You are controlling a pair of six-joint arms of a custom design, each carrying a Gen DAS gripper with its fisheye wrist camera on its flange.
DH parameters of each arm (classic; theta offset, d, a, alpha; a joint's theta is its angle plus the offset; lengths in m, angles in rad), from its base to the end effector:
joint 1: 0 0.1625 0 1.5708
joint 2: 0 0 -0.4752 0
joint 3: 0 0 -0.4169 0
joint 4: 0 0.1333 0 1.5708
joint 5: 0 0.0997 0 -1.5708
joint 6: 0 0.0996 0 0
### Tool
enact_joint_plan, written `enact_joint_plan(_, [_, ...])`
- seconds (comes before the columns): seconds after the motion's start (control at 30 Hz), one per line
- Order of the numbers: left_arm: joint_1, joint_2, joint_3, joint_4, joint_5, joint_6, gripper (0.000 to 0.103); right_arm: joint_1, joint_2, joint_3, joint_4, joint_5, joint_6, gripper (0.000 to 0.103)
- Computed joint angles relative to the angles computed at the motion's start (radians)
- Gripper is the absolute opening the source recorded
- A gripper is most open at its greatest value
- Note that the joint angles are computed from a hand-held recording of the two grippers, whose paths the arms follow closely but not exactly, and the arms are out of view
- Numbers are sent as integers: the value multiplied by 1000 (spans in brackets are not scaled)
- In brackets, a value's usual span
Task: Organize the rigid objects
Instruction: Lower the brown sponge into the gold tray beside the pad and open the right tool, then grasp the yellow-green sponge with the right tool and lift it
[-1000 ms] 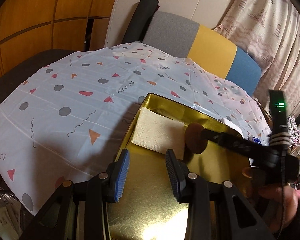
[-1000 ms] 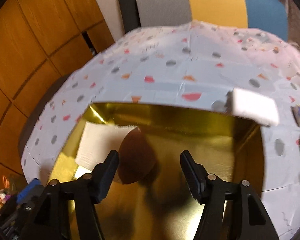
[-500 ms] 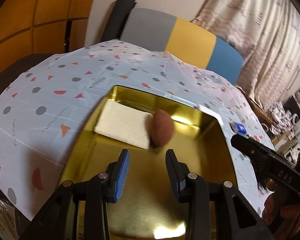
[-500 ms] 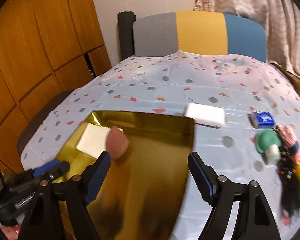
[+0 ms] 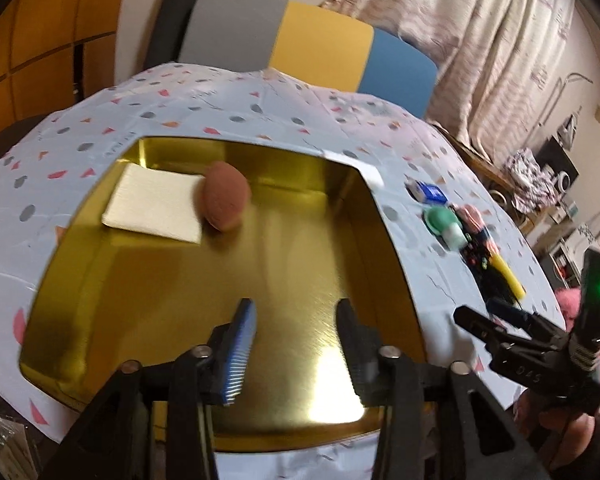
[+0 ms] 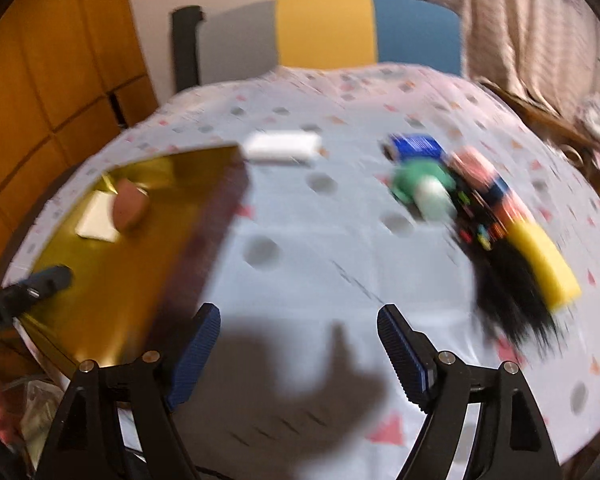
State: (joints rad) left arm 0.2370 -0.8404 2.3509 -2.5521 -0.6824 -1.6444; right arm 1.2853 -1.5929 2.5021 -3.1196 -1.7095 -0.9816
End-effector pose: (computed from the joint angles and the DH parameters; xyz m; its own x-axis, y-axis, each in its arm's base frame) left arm -0.3360 -0.2978 -0.0042 -0.8539 -0.2540 -0.4542 0.1704 0.6882 -0.7052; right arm 0.0064 -0.4026 0.2890 -0.7030 -0.4410 0.5579 -0.6452 0.7255 -0.2395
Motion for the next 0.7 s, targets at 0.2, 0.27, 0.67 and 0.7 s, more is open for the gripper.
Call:
enact_joint_plan(0.2, [5,49,-52,-14,-24,83,52,-132,-62,-52,79,23,20,82])
enact_joint_plan(0.27, [11,61,-68,-37,-30,115,52,-165,-75,-76,75,46,24,82])
enact_joint_plan(0.67, [53,147,-182,-172,-78,329,52,-191,15,-319,24,103,103,88])
enact_joint_plan(0.7, [56,153,-190,-177,-81,340,52,-187,29,-339,37,97,105,88])
